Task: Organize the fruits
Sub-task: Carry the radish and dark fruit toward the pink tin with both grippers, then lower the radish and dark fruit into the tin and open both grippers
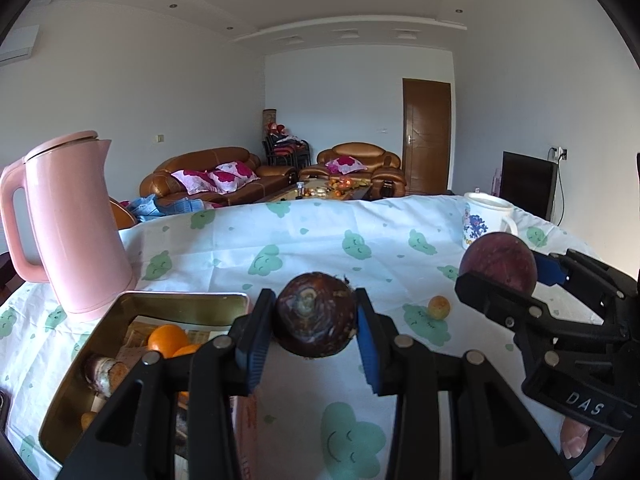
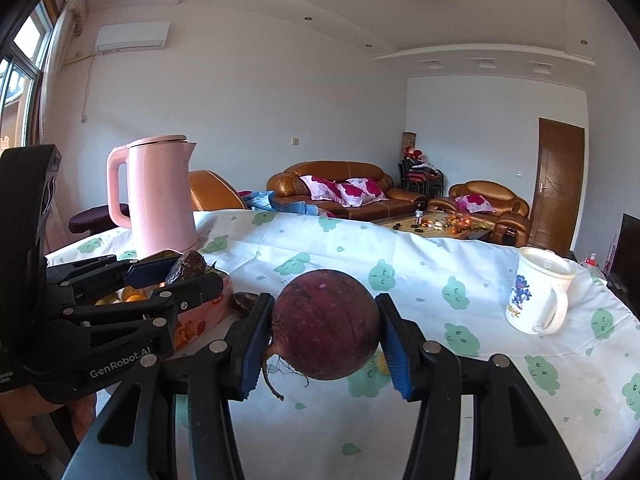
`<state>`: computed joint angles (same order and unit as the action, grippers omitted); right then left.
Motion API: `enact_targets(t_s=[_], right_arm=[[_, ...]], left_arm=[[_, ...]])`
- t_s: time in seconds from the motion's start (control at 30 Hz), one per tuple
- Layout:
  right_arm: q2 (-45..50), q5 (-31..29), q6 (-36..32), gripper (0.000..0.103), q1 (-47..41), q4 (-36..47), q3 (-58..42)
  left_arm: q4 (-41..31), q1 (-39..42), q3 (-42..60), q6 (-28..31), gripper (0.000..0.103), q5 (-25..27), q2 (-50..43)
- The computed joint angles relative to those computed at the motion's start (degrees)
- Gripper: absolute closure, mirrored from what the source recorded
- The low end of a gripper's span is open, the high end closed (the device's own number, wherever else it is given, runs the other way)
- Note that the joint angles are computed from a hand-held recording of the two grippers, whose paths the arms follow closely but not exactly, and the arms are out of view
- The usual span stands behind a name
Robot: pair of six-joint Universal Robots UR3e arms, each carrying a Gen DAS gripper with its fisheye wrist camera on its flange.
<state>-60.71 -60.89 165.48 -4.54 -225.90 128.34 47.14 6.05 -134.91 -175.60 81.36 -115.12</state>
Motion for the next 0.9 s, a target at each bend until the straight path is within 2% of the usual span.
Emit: enact_targets(t_s=[0.9], right_arm=[[-0.34, -2.16, 0.00, 0.050, 7.32, 4.58, -3.81]], left_arm=[[1.69, 9.95, -8.52, 2.12, 0.063, -6.07, 5.19]])
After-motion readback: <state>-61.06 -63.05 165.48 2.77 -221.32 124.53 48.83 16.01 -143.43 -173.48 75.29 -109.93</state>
